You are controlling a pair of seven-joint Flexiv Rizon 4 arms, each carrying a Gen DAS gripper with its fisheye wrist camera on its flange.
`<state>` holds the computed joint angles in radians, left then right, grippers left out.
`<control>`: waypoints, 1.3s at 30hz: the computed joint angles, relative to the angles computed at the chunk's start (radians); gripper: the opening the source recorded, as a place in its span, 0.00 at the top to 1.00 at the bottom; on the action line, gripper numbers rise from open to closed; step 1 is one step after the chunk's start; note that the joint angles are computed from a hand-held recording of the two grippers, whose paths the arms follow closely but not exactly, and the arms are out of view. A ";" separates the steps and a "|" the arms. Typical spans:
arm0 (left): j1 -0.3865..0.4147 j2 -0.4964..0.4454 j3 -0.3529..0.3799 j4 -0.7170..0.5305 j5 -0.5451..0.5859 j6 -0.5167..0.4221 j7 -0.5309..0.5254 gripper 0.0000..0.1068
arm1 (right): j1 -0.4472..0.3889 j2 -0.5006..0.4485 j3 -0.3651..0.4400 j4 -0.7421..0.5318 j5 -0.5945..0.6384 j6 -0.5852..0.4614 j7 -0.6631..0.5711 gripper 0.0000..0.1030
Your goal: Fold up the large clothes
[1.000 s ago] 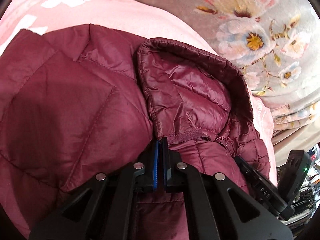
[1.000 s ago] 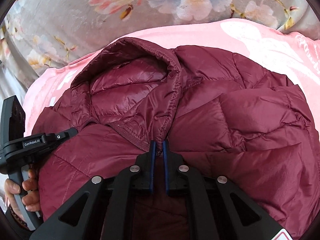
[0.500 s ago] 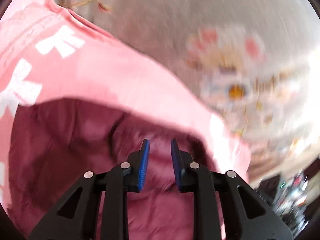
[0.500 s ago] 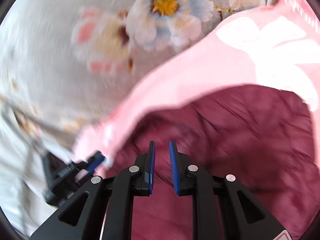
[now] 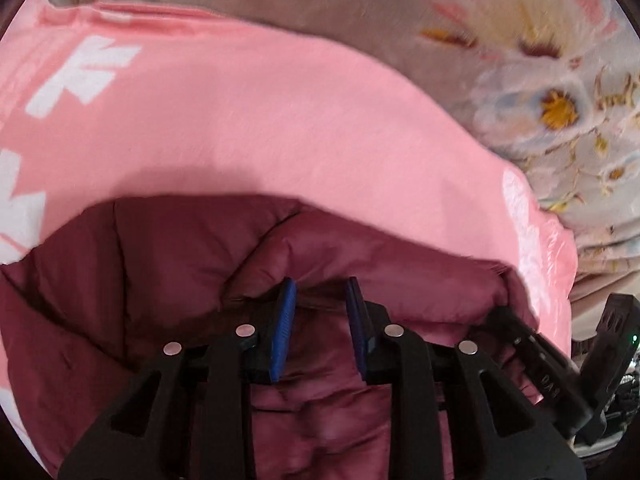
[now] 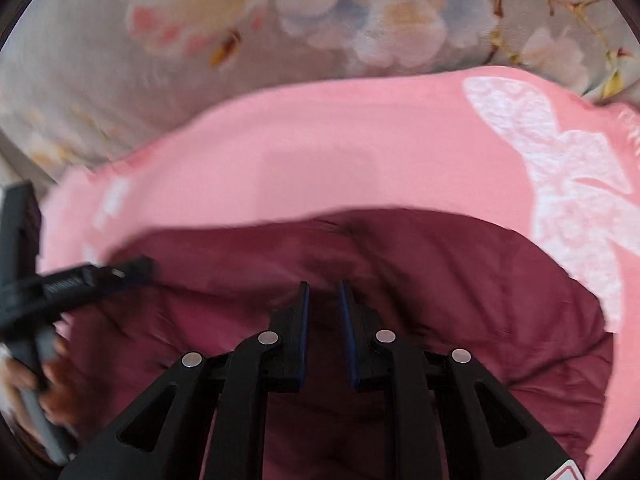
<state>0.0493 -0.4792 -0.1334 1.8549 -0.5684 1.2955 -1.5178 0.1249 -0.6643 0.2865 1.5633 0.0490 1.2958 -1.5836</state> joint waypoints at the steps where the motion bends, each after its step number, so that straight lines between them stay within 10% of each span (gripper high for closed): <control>1: 0.029 0.002 -0.042 0.026 -0.046 0.026 0.035 0.77 | -0.016 0.000 0.013 0.000 0.040 -0.012 -0.035 0.87; 4: 0.049 0.003 -0.081 0.055 -0.093 0.079 0.096 0.77 | -0.101 -0.009 0.102 -0.004 0.097 -0.030 -0.075 0.87; 15: -0.115 -0.031 0.124 0.039 0.210 0.182 -0.001 0.77 | -0.080 -0.034 0.063 0.020 0.140 0.036 -0.117 1.00; 20: -0.209 -0.052 0.244 0.019 0.334 0.225 -0.101 0.77 | 0.147 0.026 -0.206 0.197 0.007 0.307 0.004 0.93; 23: -0.278 -0.062 0.332 0.000 0.400 0.217 -0.166 0.76 | 0.246 0.029 -0.331 0.248 -0.025 0.404 0.061 0.69; 39: -0.270 -0.068 0.344 -0.025 0.519 0.208 -0.260 0.76 | 0.108 -0.040 -0.203 0.195 -0.221 0.372 0.211 0.85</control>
